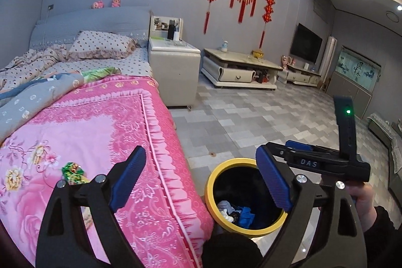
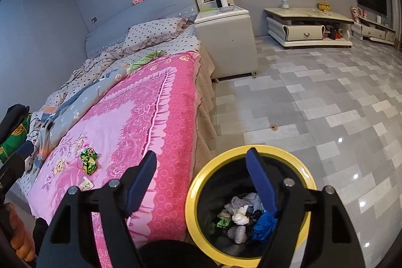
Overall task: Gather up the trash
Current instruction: 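Move both open tools back over the bedspread, then grasp the green snack packet with the right tool while the left tool grasps the white paper wrapper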
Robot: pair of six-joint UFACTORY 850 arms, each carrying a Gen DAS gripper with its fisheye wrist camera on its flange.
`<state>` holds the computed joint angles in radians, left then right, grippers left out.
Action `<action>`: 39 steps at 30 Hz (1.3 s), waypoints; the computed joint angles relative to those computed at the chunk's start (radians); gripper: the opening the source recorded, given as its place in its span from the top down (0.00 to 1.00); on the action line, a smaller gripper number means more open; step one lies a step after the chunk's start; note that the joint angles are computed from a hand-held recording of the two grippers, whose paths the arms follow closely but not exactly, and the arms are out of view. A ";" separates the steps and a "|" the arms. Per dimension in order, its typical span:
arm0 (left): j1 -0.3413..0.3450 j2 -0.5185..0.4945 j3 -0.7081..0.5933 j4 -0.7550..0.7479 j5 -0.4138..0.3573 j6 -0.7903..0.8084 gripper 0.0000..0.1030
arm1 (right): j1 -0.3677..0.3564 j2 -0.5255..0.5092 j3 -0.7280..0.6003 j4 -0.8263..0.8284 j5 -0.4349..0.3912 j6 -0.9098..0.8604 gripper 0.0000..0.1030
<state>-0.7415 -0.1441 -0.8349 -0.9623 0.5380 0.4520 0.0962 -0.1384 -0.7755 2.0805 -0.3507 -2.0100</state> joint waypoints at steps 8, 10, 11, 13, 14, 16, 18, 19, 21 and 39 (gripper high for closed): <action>-0.003 0.133 0.116 -0.082 0.072 0.076 0.16 | 0.107 -0.061 -0.106 -0.153 -0.001 0.140 0.20; 0.004 0.162 0.143 -0.097 0.074 0.083 0.16 | 0.133 -0.092 -0.151 -0.256 -0.004 0.237 0.20; 0.008 0.175 0.155 -0.108 0.077 0.091 0.16 | 0.148 -0.109 -0.174 -0.301 -0.002 0.281 0.20; 0.018 0.201 0.180 -0.129 0.085 0.108 0.15 | 0.177 -0.143 -0.224 -0.407 -0.005 0.375 0.20; 0.023 0.213 0.193 -0.141 0.088 0.118 0.15 | 0.193 -0.159 -0.247 -0.455 -0.005 0.418 0.20; 0.038 0.230 0.210 -0.158 0.087 0.133 0.15 | 0.223 -0.185 -0.284 -0.522 0.001 0.480 0.20; 0.061 0.243 0.226 -0.164 0.074 0.140 0.15 | 0.250 -0.219 -0.328 -0.603 -0.007 0.555 0.20; 0.074 0.249 0.236 -0.165 0.069 0.144 0.15 | 0.265 -0.243 -0.360 -0.659 -0.013 0.610 0.20; 0.098 0.249 0.255 -0.155 0.068 0.143 0.15 | 0.288 -0.280 -0.406 -0.738 -0.017 0.687 0.20; 0.374 0.027 0.284 0.184 -0.112 0.003 0.15 | 0.439 -0.662 -0.867 -1.312 -0.212 1.250 0.20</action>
